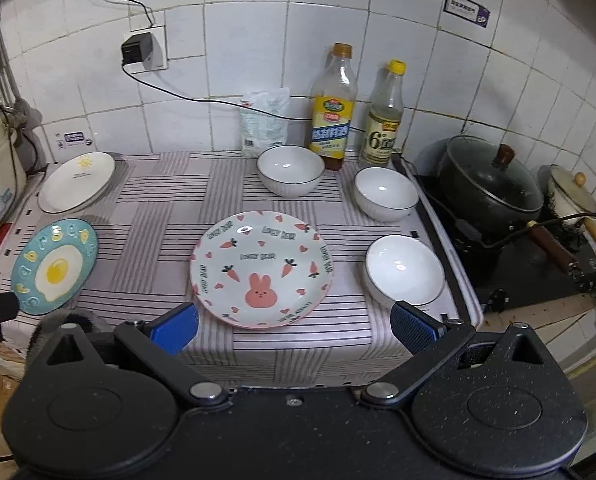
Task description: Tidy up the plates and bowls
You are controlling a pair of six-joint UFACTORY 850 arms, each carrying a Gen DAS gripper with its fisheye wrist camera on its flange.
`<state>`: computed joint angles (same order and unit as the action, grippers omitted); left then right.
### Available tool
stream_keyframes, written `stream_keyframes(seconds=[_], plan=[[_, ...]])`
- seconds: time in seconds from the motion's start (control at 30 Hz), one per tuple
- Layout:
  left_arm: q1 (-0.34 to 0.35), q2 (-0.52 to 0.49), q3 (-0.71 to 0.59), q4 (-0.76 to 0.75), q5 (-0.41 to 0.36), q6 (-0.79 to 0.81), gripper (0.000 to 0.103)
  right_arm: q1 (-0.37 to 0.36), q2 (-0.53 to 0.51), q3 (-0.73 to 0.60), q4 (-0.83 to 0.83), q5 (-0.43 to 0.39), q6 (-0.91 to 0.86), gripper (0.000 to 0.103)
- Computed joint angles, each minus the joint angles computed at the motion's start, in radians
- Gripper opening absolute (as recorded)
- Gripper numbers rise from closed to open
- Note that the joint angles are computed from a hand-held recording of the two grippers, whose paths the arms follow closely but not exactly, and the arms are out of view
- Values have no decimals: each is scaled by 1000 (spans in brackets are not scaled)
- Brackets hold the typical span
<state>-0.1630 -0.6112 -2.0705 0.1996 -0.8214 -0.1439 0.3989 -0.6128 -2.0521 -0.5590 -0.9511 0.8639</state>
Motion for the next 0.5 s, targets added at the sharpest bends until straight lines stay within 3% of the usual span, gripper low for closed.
stream_keyframes(seconds=[0.5], plan=[[11, 20, 35, -25, 21, 13, 98, 6, 0, 5, 8, 20, -19, 103]])
